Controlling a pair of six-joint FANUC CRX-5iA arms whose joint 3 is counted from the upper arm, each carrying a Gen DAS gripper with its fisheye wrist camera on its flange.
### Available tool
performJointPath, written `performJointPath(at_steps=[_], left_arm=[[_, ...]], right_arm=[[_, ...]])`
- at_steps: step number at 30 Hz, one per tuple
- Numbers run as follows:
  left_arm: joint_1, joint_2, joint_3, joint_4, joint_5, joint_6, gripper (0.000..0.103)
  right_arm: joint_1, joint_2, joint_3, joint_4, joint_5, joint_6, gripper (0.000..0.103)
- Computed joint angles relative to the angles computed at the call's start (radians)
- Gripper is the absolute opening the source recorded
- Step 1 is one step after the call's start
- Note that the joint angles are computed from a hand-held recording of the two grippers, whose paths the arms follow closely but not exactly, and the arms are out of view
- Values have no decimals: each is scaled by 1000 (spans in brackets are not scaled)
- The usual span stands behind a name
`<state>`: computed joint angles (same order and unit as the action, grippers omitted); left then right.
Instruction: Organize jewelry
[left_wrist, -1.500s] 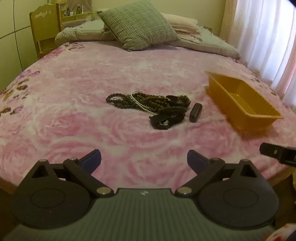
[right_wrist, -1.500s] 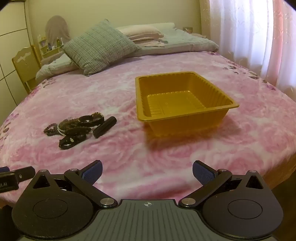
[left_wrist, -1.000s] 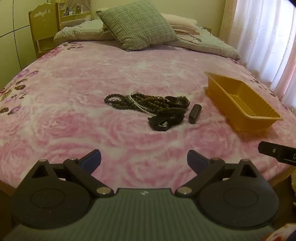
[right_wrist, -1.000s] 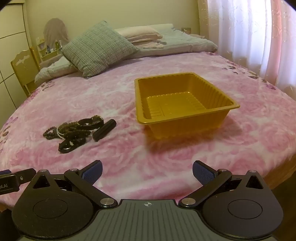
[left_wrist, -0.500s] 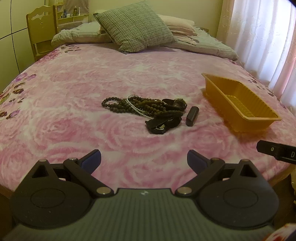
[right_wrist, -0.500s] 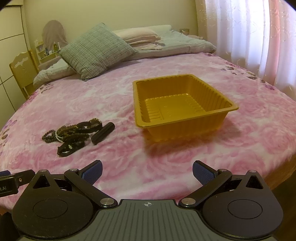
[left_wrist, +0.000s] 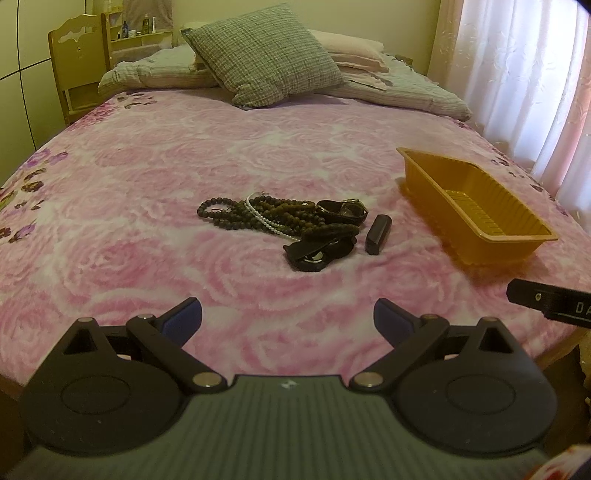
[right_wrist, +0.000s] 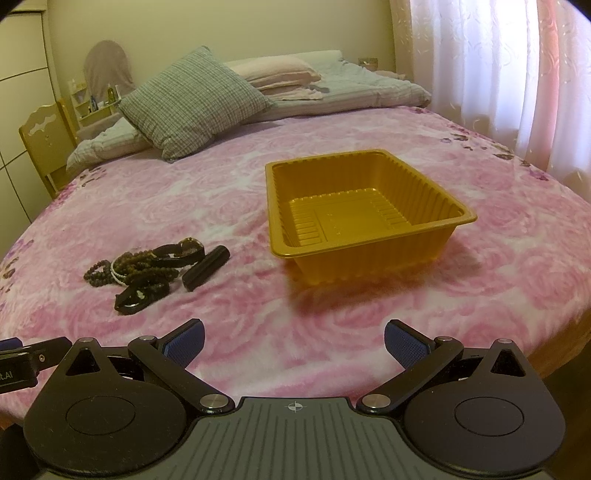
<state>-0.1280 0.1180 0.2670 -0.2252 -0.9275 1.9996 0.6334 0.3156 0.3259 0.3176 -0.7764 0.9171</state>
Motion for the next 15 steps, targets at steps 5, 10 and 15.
performJointPath(at_steps=[5,10,15], left_arm=[[-2,3,5,1,1,-2,99],[-2,5,8,4,3,-5,99],[-2,6,9,6,3,-7,99]], right_arm=[[-1,1,2,-1,0,1,103],[-1,2,3,-1,0,1,103],[-2,3,5,-2,0,1,103]])
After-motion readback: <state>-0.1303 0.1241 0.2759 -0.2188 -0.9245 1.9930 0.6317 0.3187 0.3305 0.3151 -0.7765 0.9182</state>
